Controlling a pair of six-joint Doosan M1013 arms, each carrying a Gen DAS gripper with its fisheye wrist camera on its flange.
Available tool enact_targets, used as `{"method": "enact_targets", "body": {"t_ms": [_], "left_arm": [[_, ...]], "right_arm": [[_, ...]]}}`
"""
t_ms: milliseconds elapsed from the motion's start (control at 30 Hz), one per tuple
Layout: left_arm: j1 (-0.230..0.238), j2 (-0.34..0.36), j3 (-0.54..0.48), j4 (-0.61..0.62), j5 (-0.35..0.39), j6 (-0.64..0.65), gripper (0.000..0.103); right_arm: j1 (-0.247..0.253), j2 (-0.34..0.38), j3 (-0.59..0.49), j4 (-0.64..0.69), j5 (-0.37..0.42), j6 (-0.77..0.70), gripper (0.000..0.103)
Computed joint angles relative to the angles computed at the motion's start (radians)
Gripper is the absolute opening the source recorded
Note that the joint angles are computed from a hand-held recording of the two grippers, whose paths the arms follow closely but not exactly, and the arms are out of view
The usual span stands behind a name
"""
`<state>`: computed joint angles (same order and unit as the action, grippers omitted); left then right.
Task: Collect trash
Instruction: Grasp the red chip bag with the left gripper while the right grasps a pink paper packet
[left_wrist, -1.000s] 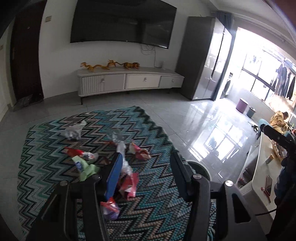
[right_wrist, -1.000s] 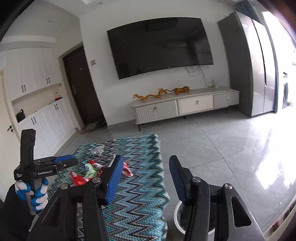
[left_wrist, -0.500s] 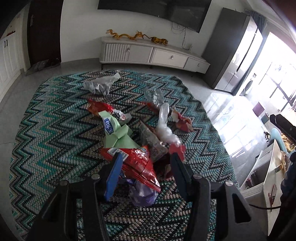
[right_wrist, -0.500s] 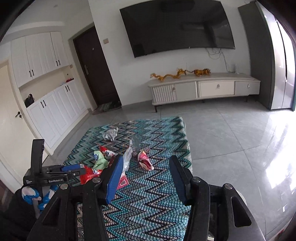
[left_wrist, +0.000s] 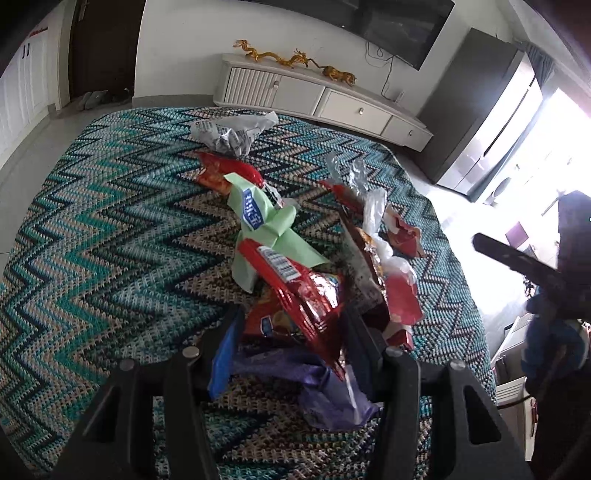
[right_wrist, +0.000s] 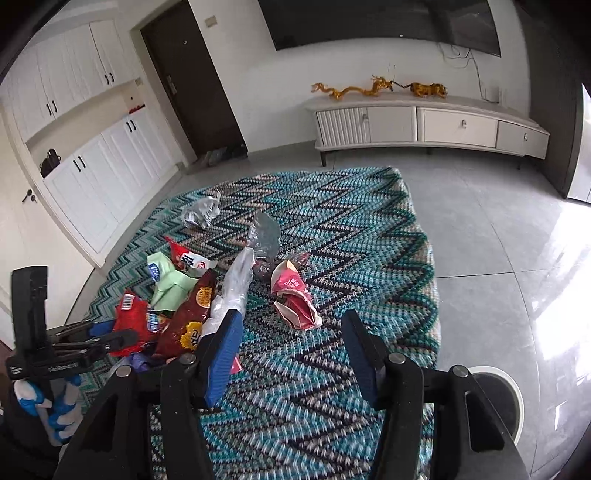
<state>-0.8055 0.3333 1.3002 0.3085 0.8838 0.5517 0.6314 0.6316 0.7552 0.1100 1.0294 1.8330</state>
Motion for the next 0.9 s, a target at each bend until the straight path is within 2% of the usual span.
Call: {"method": "enact_targets", "body": {"t_ms": [267, 500, 533, 600, 633, 667, 800, 900], "left_arm": [[0.019, 0.014, -0.011, -0.08, -0.054, 0.072, 0.05], [0.026, 0.017, -0.01, -0.12, -0.075, 0.09, 0.026], [0.026, 0.016, -0.009, -0.12, -0.078, 0.088, 0.024], [0.025, 0.012, -0.003, -0.116, -0.089, 0.081, 0.018], [0.024, 0.008, 0.002, -0.113, -0.096, 0.076, 0.017], [0.022, 0.004, 0.007, -0.106, -0.103, 0.07, 0.016], [0.012, -0.011, 0.017, -0.076, -0.119, 0.048, 0.01], [0.005, -0.023, 0.023, -0.047, -0.132, 0.024, 0.009]], "right_arm": [[0.001, 0.113, -0.144, 0.005, 0.103, -0.023, 0.054], [0.013, 0.203, -0.278, -0.027, 0.198, -0.058, 0.054], [0.015, 0.211, -0.29, -0.036, 0.208, -0.058, 0.052], [0.016, 0.219, -0.297, -0.043, 0.219, -0.053, 0.039], [0.015, 0.22, -0.296, -0.038, 0.222, -0.052, 0.033], [0.014, 0.216, -0.287, -0.039, 0.216, -0.05, 0.031], [0.011, 0.179, -0.224, -0.03, 0.165, -0.046, 0.03], [0.01, 0.124, -0.139, -0.012, 0.093, -0.035, 0.03]]}}
